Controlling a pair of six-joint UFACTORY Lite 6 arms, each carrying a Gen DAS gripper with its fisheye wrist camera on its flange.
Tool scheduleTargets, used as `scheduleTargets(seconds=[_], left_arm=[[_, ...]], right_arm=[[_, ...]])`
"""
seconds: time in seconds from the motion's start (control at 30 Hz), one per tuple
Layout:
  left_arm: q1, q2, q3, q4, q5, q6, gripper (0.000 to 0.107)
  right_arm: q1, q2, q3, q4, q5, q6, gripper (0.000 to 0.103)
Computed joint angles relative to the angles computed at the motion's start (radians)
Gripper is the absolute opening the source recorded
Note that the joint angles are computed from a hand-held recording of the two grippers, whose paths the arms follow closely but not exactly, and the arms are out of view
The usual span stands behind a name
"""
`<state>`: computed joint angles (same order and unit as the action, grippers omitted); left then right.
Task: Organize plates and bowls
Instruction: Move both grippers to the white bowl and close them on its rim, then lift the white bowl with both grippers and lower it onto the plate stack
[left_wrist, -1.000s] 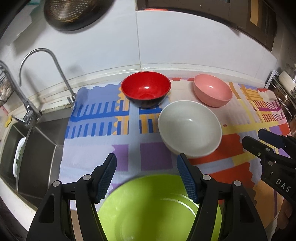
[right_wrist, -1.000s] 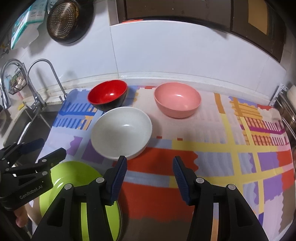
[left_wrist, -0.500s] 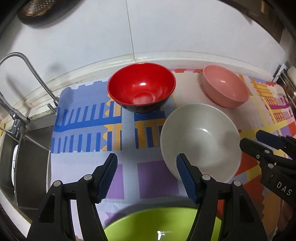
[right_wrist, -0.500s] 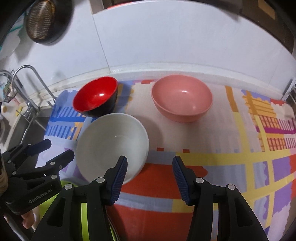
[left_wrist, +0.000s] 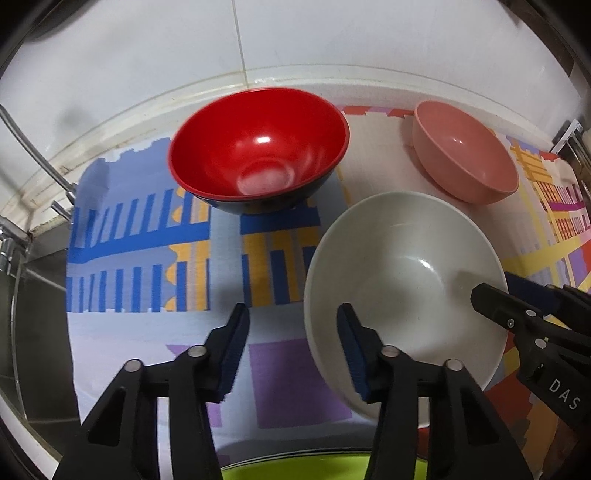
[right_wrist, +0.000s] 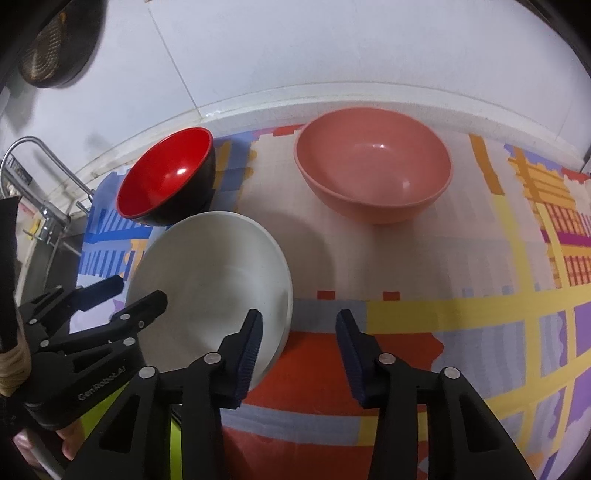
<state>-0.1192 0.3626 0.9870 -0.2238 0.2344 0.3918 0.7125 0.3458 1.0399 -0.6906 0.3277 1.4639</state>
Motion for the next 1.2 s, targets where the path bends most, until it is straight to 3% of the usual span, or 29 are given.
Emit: scheduleTargets(seconds=[0.33,0.77,0.97,1.2], left_arm=[[0.002,0.078,0.069,-0.148,0.058,0.127,0.021],[-0.047,-0.045,-0.016,-0.116,0.068,0.057,0.019],[-0.083,-0.145,-0.088,-0.158,0.084,0.091,0.019],[-0.201,-0.283,-0.189,-0.087,0.097,-0.033,0.019]], right_arm=[[-0.025,0.037,0.026,0.197,-0.06,-0.186,0.015],[-0.026,0.009,0.006,0.263,-0.058,-0.226,0.013],[-0.009,-0.104,-0.085,0.218,-0.034,-0.166,0.013],[0.005,-0.294,-0.244,0.181,0.013,-0.108,0.013]])
